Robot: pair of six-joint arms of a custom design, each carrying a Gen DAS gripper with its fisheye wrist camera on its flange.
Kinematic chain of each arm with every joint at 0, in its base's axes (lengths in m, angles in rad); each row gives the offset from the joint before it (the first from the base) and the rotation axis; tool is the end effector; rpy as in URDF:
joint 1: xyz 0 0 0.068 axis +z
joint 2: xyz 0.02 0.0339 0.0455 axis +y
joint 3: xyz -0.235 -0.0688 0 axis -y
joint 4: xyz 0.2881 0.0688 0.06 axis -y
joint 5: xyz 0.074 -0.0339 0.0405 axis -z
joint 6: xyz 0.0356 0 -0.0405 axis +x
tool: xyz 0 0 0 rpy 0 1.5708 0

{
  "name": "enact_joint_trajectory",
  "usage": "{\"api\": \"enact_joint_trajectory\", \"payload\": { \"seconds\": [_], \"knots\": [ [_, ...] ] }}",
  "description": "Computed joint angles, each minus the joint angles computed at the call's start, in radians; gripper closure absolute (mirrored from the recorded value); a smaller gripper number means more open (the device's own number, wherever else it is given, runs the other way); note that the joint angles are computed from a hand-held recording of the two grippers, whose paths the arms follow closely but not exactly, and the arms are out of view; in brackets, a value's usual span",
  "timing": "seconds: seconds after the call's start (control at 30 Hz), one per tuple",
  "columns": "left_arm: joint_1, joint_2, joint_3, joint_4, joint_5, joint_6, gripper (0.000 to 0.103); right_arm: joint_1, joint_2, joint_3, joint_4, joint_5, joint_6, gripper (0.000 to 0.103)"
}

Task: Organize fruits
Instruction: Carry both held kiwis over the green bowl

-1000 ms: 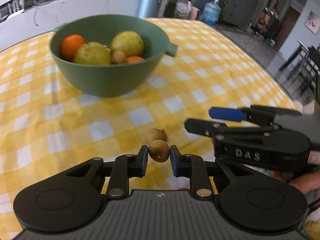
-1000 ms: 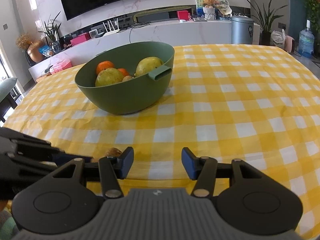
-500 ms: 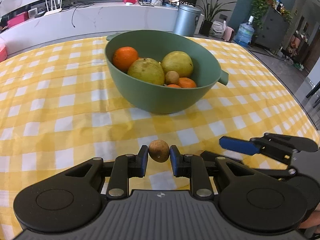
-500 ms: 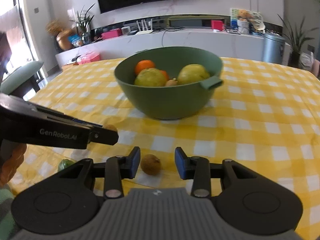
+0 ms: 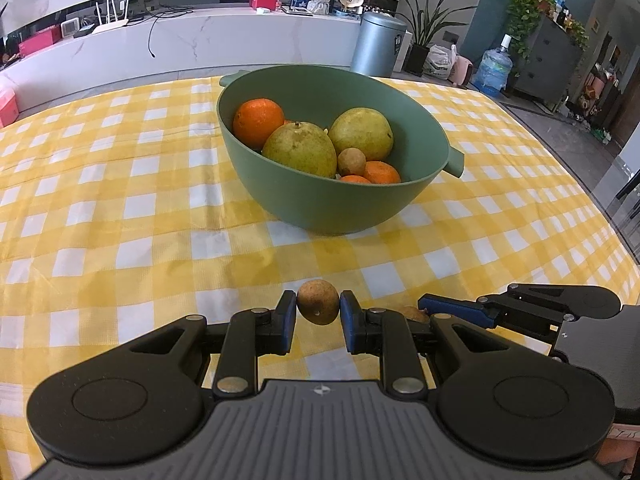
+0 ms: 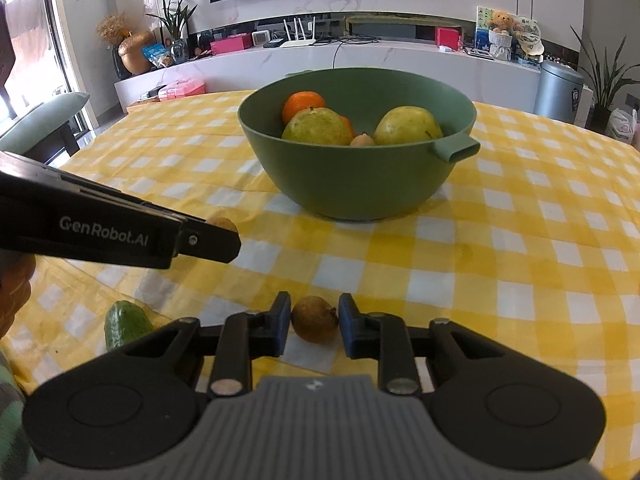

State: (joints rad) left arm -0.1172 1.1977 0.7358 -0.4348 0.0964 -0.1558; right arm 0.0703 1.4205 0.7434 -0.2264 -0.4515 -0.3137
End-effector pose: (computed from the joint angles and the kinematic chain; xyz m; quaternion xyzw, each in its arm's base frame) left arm 0.2849 -0.0370 0.1722 -0.0023 0.9428 -0.0900 0.3211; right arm 0.3107 0.0374 0.1288 -0.2477 0.8900 0.1712 0.3425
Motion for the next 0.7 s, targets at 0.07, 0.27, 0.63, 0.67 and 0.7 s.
{"api": "enact_joint_trajectory", "payload": {
  "seconds": [0.07,0.27,0.63,0.67,0.7],
  "knots": [
    [0.006,-0.003,0.000,0.000,0.014,-0.005,0.077,0.002,0.001,0.002,-0.001,0.002,0.001,0.081],
    [0.008,-0.026,-0.005,0.005,0.011,-0.008,0.077,-0.006,-0.013,-0.007,0.003,-0.017,0.002,0.082],
    [0.030,-0.076,-0.003,0.050,0.007,-0.006,0.077,-0.040,-0.110,-0.027,0.058,-0.058,0.031,0.082],
    [0.030,-0.075,0.001,0.056,0.005,-0.005,0.077,-0.044,-0.115,-0.025,0.064,-0.064,0.036,0.082],
    [0.031,-0.070,0.006,0.061,0.003,-0.004,0.077,-0.047,-0.118,-0.022,0.070,-0.070,0.041,0.082]
  ]
}}
